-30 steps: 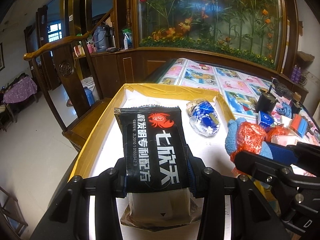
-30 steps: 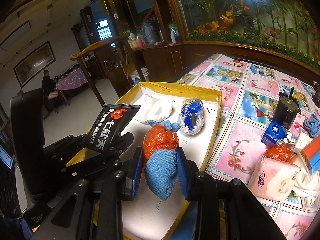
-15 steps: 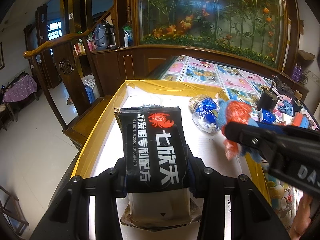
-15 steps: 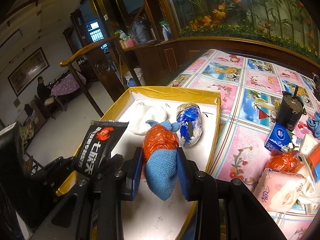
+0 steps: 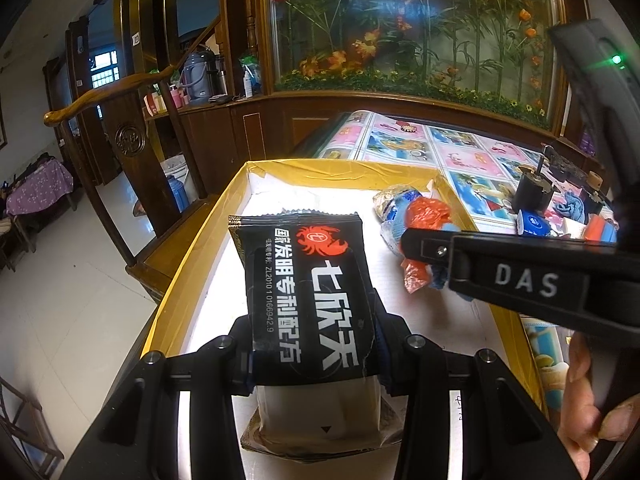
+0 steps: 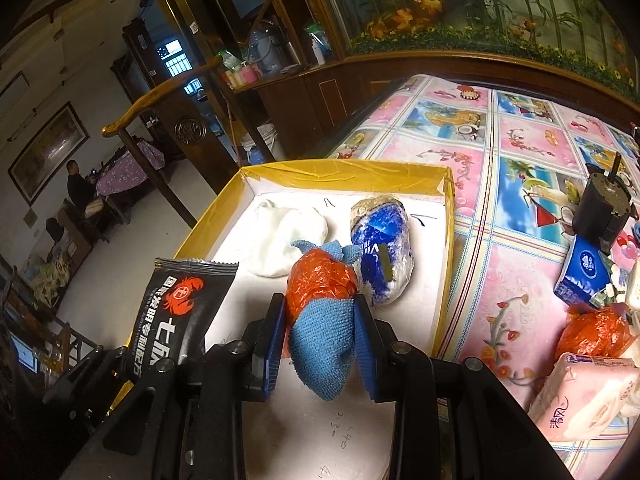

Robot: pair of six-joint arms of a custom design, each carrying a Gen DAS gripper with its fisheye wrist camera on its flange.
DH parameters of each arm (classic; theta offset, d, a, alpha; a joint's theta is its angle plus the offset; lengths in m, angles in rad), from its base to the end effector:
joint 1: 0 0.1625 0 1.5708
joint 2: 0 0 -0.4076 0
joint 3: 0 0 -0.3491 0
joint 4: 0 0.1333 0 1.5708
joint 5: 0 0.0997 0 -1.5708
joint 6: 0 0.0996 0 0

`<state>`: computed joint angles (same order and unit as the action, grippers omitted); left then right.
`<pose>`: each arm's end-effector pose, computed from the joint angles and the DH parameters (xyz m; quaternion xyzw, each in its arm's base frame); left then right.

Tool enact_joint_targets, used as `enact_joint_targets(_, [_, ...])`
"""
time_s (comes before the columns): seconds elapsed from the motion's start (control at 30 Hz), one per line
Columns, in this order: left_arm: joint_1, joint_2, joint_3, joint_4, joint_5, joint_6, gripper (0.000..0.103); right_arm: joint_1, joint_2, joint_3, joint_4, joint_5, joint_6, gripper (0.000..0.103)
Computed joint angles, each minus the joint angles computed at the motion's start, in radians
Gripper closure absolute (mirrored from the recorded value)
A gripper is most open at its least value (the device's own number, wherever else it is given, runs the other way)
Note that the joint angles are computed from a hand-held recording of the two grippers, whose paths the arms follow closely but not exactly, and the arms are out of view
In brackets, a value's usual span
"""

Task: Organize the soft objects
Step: 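Lower the snack bag into the box with the left tool while the right tool holds the sock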

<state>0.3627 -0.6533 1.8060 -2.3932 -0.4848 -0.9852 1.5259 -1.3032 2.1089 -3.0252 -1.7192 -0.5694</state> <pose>-0.4307 -0.4003 0.0150 0.1783 0.8298 -0.3892 0.3579 0.0965 -0.4934 0.2855 0.2222 -0.9191 0.2817 0.1631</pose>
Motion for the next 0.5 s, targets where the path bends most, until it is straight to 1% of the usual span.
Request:
enact_joint_targets(0.17, [-0.001, 0.0, 0.001, -0.005, -0.001, 0.004, 0.06, -0.007, 0.006, -0.006, 0.017, -0.001, 0.012, 0.068])
enact_joint_targets(0.5, [-0.001, 0.002, 0.001, -0.008, 0.0, 0.01, 0.06, -0.001, 0.008, -0.004, 0.016, -0.013, 0.016, 0.066])
